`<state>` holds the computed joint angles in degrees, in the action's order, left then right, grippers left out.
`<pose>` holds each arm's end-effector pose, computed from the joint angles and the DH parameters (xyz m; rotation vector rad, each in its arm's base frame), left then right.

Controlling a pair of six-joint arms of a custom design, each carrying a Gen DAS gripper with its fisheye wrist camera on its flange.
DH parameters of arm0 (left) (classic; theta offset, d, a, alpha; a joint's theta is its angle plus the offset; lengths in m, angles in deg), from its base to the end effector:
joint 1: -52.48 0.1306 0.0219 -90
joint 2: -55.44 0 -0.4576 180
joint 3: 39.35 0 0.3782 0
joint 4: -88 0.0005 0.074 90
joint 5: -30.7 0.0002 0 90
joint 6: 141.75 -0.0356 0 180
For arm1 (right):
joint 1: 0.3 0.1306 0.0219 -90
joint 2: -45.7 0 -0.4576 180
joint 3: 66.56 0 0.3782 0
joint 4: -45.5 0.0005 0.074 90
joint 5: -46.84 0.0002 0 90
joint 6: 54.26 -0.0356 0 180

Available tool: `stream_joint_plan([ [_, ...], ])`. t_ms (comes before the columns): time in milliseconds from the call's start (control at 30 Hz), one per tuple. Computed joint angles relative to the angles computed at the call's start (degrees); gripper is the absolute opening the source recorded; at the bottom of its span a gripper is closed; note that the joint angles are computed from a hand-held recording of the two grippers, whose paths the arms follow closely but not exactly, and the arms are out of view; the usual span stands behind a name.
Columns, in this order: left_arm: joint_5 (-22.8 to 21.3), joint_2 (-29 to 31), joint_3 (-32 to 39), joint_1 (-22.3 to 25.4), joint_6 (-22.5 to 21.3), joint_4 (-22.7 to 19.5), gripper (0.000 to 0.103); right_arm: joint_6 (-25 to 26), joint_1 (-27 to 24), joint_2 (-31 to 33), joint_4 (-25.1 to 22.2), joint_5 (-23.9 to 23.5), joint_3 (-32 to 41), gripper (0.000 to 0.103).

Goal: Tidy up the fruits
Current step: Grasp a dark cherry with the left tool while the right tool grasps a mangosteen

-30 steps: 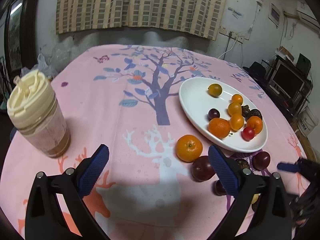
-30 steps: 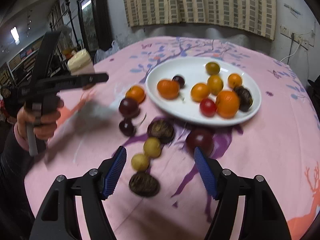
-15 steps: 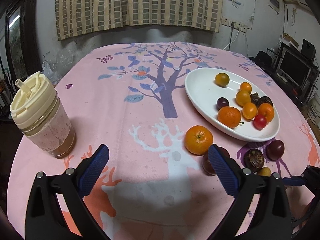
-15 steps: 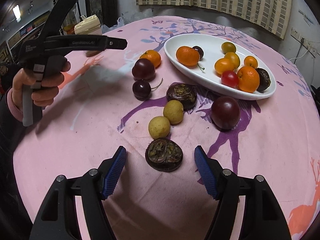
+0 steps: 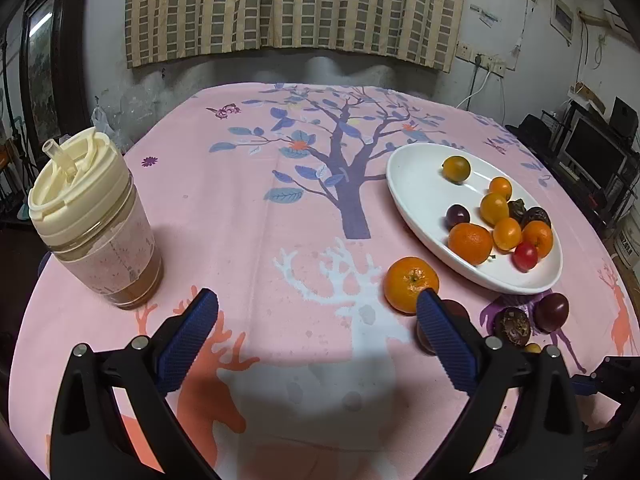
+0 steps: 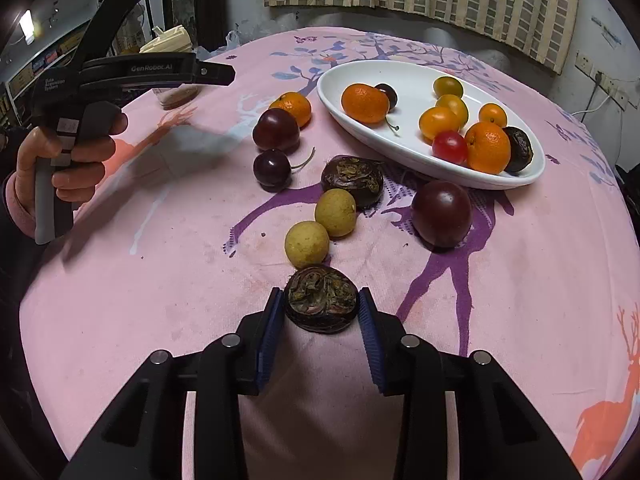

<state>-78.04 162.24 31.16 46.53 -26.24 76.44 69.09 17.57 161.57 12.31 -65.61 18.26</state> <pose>0.5294 -0.0442 0.2648 -0.5460 2.2885 0.1276 0.5593 0.1941 0.2509 -1.2368 2.3059 0.4335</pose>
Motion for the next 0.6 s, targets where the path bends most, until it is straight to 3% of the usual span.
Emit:
stream_joint_plan([
  [133,5.36,-0.92,-1.20,-0.45,-2.01,2.61,0.098,-4.82,-1.67,0.83,-1.28,-3.76,2.07,0.038],
  [267,11.64,-0.89,-1.75,-3.10,-8.67,4.38,0.097,-9.98,-3.38,2.10,-3.51,-7.24,4.47,0.038],
  [300,12.18,-0.63,-1.76,-4.06,-10.28,4.61,0.091,-11.14,-3.81,2.74,-4.97,-8.31,5.46,0.038],
  [333,12.79,-0.22,-1.53,-4.94,-11.93,4.31,0.078,-11.70,-4.05,3.13,-5.84,-8.84,6.02,0.038],
  [400,13.99,0.98,-0.53,-6.43,-14.78,2.45,0.066,-13.10,-4.32,3.63,-6.38,-8.52,6.55,0.038],
  [600,12.90,3.69,1.53,-8.52,-16.28,0.37,0.058,-13.22,-4.08,3.17,-4.90,-6.94,5.65,0.038],
])
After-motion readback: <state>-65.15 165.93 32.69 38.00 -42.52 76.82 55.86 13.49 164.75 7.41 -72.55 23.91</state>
